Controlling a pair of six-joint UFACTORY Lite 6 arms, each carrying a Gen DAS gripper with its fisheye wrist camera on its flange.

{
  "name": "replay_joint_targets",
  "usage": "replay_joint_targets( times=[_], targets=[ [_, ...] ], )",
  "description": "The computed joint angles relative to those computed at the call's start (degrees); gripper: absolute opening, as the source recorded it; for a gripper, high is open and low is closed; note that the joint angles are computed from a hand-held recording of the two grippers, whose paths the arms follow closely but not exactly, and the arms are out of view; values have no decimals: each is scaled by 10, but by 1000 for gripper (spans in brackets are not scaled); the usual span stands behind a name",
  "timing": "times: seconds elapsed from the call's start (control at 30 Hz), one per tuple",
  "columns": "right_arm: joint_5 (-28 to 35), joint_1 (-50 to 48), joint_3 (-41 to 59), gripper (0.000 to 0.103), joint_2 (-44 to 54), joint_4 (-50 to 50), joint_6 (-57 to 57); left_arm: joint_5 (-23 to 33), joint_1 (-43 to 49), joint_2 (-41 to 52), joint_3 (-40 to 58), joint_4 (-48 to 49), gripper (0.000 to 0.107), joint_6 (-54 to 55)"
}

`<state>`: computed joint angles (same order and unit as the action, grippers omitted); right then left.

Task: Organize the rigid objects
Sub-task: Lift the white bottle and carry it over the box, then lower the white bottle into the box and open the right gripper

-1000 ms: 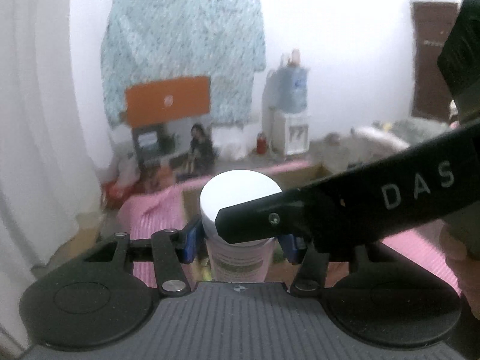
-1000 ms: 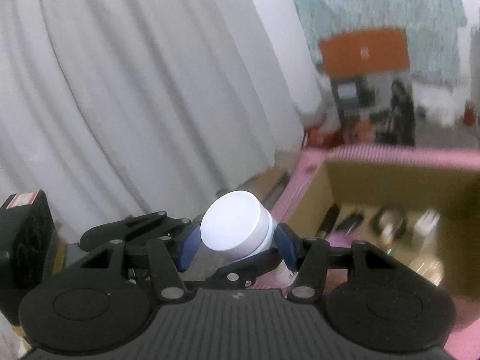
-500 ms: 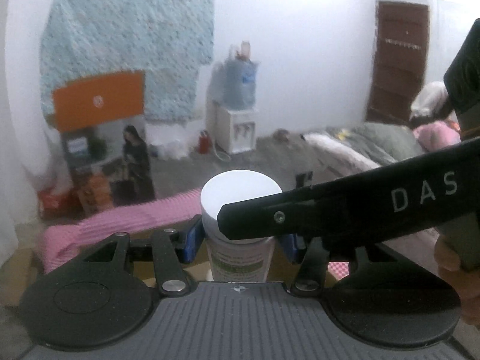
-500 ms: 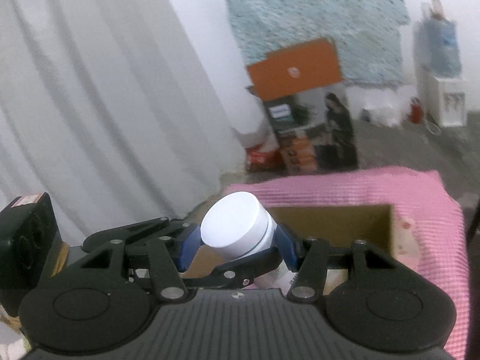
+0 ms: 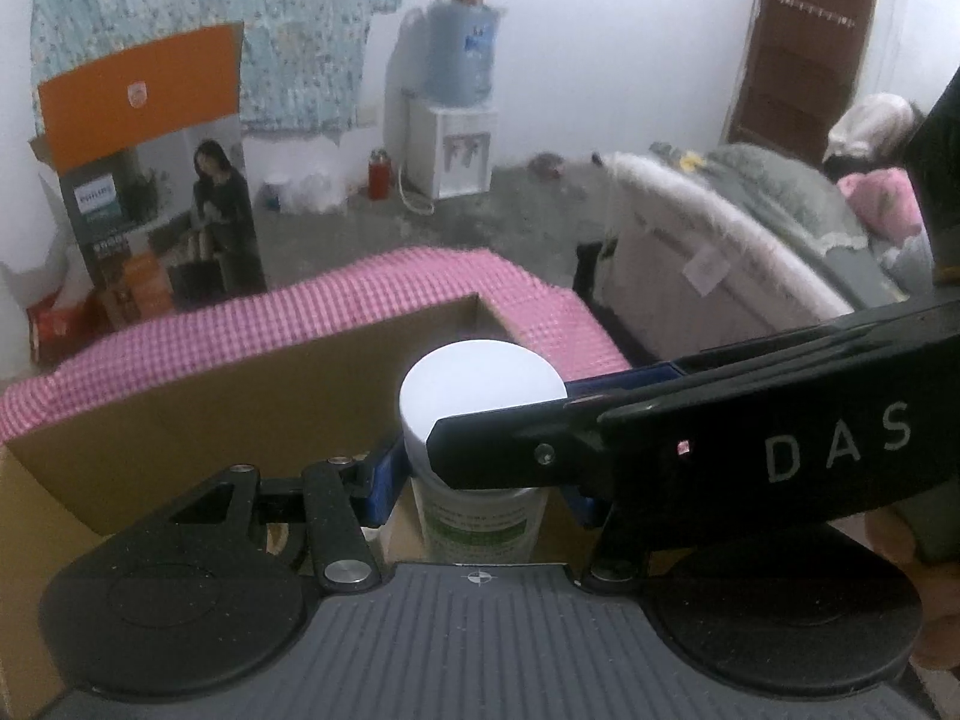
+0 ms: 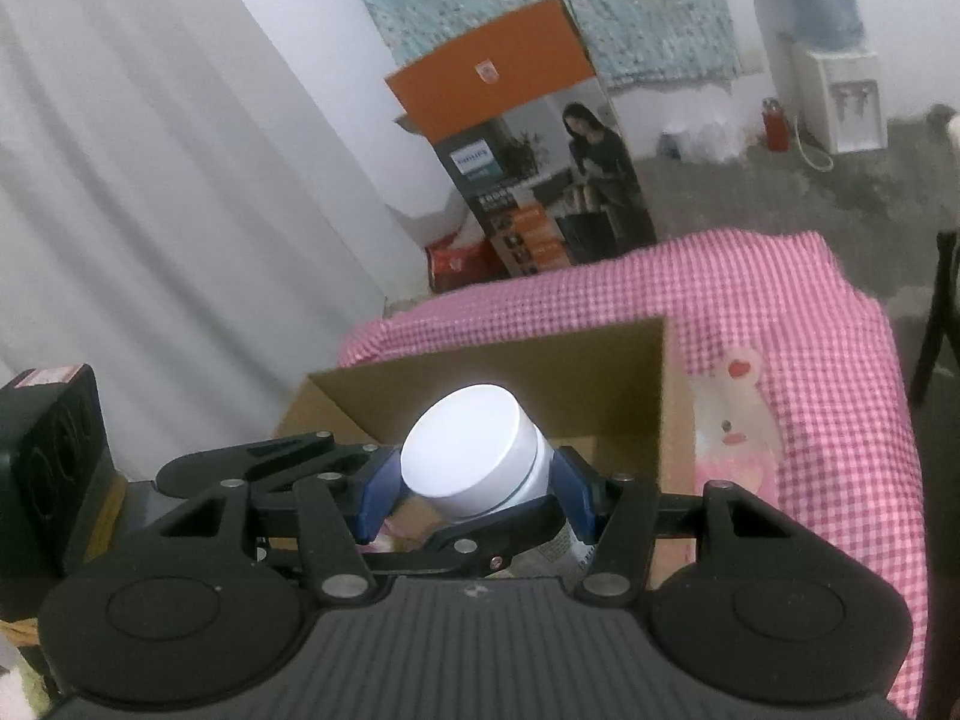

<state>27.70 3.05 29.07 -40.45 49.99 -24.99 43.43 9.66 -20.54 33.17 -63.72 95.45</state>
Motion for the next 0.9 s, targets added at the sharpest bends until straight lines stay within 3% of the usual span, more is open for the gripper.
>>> replay_joint_targets(
  times=[0.17,0.43,0.6,0.77,0.9],
  targets=[
    [3,-31,-19,60,32,71,-93,-43,-42,30,7,5,54,-15],
    [0,-42,-21,66,41,62,-104,-97,-82,50,3,-4,57,-8],
    [4,-52,-22,67,39,68,-116,-106,-85,31,-9,-12,75,-3],
    [-6,-41,-31,71,-11,31,-66,-75,-52,-30,-27,-3,91,1],
    [-12,-11,-32,79,-101,-75,72,1,21,-94,-28,26,98,-19]
  ],
)
